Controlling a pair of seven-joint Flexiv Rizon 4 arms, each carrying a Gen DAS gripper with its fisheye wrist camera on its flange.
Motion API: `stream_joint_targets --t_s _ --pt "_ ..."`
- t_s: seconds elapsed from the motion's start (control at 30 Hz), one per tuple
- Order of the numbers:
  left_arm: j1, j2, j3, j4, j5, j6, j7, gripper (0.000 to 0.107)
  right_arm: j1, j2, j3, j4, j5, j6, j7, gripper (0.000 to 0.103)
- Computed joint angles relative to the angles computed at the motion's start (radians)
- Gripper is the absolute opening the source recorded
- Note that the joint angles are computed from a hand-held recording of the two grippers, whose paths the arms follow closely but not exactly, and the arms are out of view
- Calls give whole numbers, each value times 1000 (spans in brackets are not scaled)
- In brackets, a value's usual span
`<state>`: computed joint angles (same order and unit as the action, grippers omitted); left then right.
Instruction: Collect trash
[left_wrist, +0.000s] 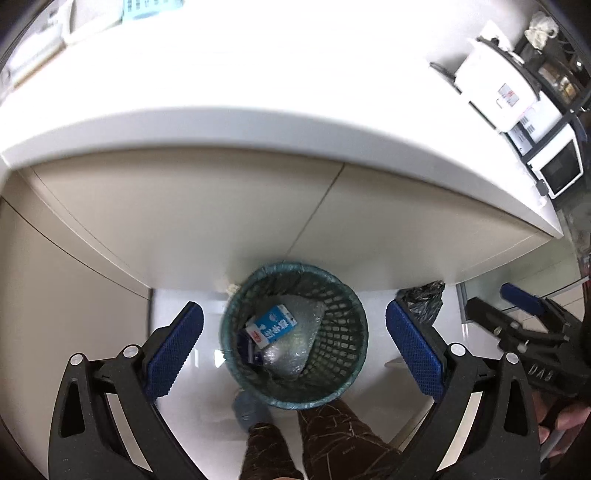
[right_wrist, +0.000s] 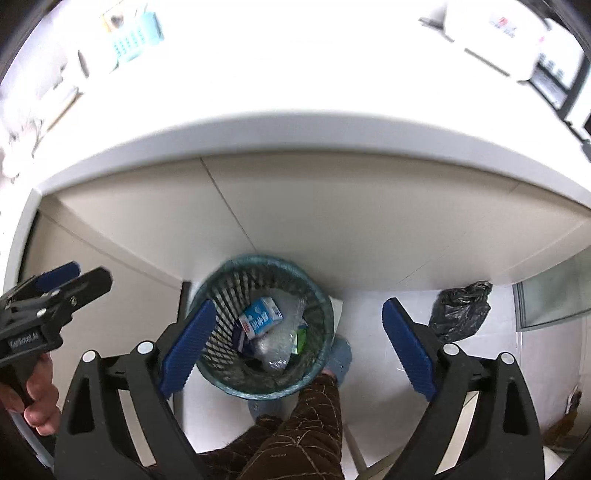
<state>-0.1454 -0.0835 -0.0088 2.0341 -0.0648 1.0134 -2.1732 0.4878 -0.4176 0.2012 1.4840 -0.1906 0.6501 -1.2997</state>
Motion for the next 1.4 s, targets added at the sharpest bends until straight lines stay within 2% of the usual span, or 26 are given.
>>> stream_joint_targets --t_s 0.13,0.27,0.37,0.57,0.7,0.97,1.4 --pt "10 90 4 -53 33 -144 -11 97 19 45 -9 -42 -35 -50 39 88" --pt "25 162 -5 -103 50 -239 -11 97 33 82 -8 -98 -55 -117 57 88" --pt "36 188 -14 -156 59 -325 2 97 48 102 -3 -147 -60 -184 66 88" --pt "48 231 -27 -232 72 -417 20 97 67 126 7 -229 -46 -286 65 88" --pt "51 241 -39 -285 80 -490 19 97 83 132 5 -264 -58 -316 72 88" --pt "54 245 -56 -355 134 -569 -22 97 93 147 4 -295 -66 -347 64 88" --pt "39 222 -51 -366 138 -583 -30 97 78 143 3 -310 -31 -367 42 88"
